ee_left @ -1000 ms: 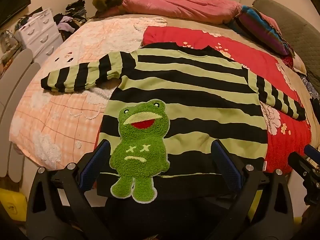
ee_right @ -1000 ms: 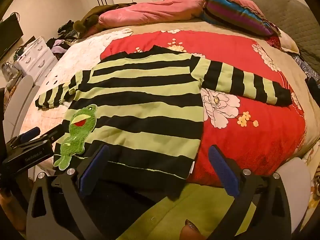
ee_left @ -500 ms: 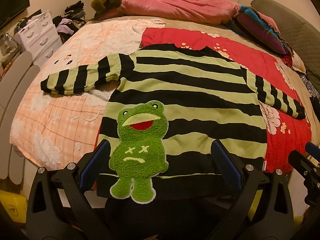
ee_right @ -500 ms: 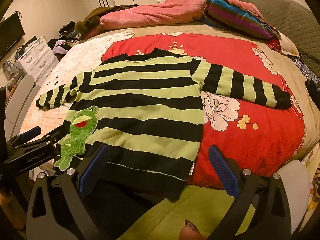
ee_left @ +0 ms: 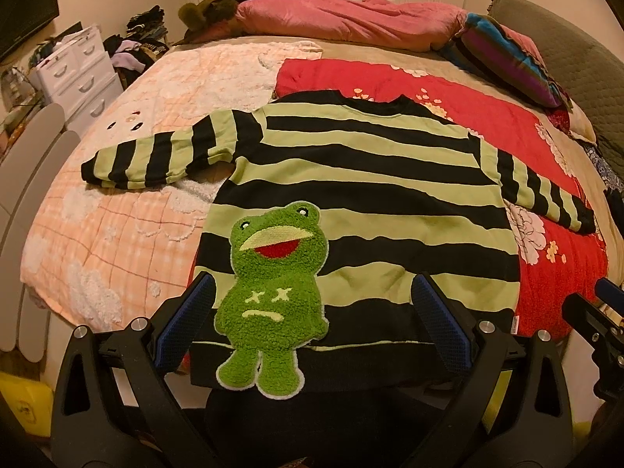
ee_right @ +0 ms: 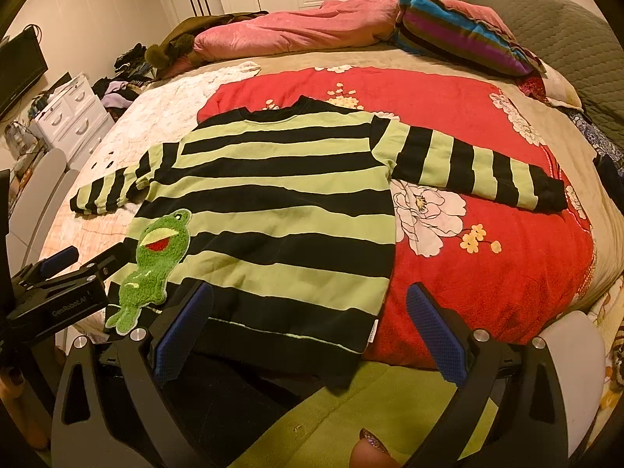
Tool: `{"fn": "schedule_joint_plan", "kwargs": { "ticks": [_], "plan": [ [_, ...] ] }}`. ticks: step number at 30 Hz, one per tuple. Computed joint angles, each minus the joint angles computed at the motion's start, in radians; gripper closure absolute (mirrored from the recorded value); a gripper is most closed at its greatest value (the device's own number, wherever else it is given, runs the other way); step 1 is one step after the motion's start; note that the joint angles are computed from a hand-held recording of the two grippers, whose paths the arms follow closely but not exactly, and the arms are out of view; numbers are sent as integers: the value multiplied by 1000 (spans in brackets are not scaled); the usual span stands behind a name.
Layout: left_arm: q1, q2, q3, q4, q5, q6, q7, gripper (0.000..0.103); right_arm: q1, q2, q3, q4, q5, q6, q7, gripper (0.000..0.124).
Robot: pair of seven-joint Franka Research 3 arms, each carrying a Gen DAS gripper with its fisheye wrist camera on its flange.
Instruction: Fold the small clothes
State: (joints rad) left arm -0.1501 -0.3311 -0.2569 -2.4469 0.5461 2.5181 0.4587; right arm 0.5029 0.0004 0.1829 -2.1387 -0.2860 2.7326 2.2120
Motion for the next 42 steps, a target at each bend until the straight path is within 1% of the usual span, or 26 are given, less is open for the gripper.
{"fn": "schedule_joint_plan", "kwargs": {
  "ticks": [15, 26, 31, 35, 37, 42],
  "plan": [
    [-2, -2, 0, 0, 1, -3, -1, 9, -1, 0, 0, -1, -3, 5, 2, 25],
    [-1, 0, -1, 2, 1, -8, -8, 9, -4, 0, -1, 2, 23, 0, -12, 25],
    [9, 21, 5, 13, 10, -1, -4, 9, -3, 18, -6, 13, 47, 8, -32, 25],
    [22, 50, 8, 44, 28, -5, -13, 9, 0, 46, -18, 39, 24, 25, -32, 25],
    [28, 68, 7, 65, 46, -11, -19, 9, 2, 68, -26, 65, 16, 24, -48, 25],
    [37, 134, 21, 141, 80, -30, -22, 9, 15, 134, -61, 141, -16, 32, -39, 25]
  ]
}}
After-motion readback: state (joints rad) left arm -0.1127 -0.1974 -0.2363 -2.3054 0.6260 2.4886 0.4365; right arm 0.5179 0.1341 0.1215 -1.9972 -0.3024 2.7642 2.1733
